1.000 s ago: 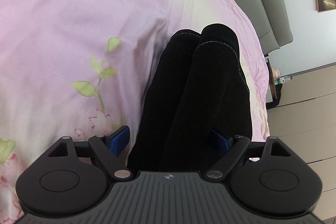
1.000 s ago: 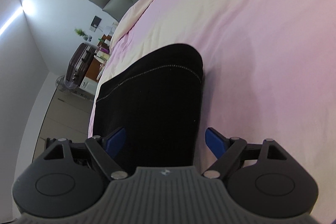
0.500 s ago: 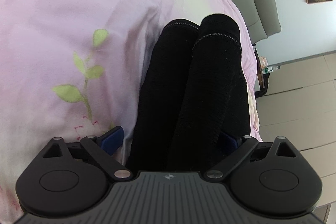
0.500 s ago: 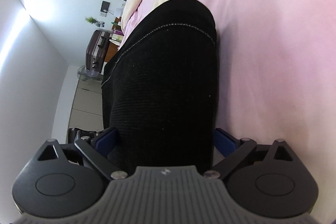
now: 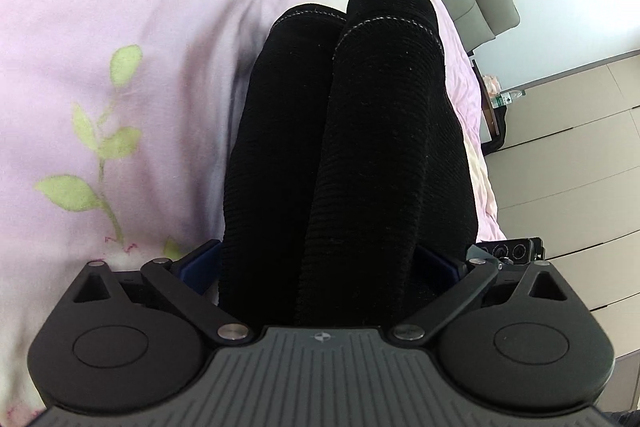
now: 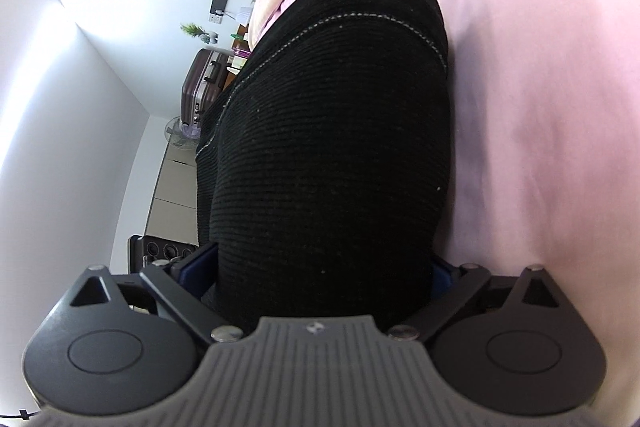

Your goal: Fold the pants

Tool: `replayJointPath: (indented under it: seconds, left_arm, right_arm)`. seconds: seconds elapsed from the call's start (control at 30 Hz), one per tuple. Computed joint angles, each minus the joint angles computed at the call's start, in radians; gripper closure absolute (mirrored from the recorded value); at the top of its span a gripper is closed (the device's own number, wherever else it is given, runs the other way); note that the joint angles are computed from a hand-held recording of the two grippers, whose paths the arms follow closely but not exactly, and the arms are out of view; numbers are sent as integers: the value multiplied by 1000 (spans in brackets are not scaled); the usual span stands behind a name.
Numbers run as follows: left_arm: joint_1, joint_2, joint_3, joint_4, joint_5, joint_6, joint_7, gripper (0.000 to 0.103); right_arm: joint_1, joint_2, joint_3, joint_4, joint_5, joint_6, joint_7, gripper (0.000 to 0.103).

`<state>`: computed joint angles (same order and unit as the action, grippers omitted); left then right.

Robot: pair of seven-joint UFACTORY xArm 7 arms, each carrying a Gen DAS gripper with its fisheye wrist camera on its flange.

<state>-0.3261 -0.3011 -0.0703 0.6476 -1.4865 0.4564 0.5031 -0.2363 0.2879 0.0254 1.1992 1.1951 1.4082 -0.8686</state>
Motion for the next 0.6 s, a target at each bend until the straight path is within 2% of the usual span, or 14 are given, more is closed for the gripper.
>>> replayJointPath:
  seconds: [0.2,0.27,0.43,0.5,0.6]
  left_arm:
    - [-26,-11,-35,1,3,-75,-16,1]
    - [-39,-15,-39,3,-10,-95,-9,9]
    - [-66,-30,-49,14,22,-127,-44,19]
    - [-80,-41,-58,21,53,-145,-85,21]
    - [-103,-45,-78,41,163,-173,-204,22]
  right_arm:
    - [-13,-2,-9,-16,11,13,-24,23]
    - [-22,1,-12,-15,11,28,-31,28]
    - [-26,-21,-13,-25,28,46,-29,37]
    - [-30,-40,-19,-36,36,58,-21,38]
    - [-34,-79,-35,-54,37,75,-9,38]
